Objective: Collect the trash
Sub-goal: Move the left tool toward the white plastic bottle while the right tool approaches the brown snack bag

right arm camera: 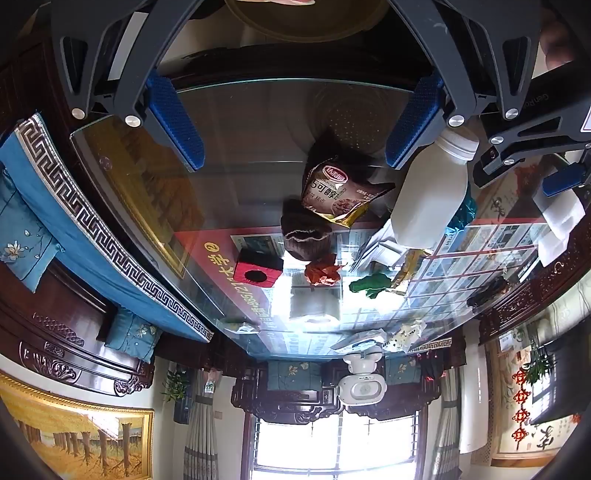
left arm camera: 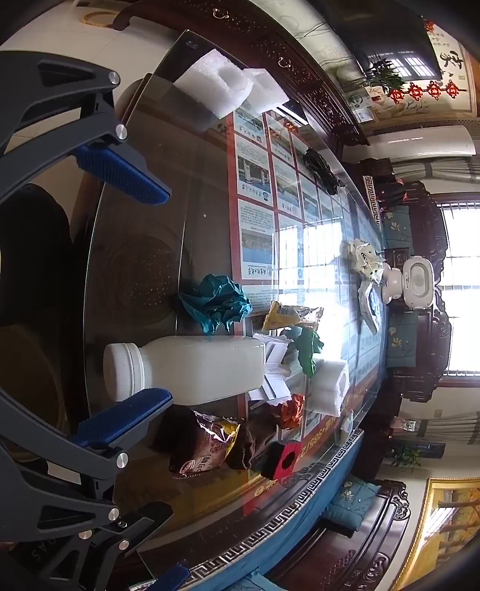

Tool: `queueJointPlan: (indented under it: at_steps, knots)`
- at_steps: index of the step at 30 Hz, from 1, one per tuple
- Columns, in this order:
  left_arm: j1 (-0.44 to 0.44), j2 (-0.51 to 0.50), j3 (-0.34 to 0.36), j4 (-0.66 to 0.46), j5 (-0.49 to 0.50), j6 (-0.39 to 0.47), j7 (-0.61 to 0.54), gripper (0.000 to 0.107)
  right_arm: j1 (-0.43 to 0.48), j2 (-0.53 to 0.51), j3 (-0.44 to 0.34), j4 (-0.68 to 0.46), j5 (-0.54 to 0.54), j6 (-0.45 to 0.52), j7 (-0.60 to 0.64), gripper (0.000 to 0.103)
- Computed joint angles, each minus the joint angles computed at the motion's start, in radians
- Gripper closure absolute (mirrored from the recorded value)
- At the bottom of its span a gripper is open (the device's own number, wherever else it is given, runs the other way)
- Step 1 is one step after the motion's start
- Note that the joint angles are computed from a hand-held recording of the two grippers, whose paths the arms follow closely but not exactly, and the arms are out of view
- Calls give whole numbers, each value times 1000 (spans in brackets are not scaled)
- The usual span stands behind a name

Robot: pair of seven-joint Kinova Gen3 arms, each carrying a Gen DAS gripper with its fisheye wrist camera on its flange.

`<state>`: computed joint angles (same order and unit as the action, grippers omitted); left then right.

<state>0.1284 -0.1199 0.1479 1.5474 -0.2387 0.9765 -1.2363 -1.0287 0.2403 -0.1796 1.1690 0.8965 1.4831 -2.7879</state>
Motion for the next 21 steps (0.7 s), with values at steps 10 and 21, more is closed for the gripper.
queueJointPlan:
  at_steps: [10, 21]
  knots:
    - [1, 6, 5, -13, 4, 10, 4, 8, -1, -2, 1, -2, -2, 2, 1, 8]
    - [-3, -3, -21, -9, 47, 4, -36, 8, 1, -5, -5, 6, -5, -11, -6, 8]
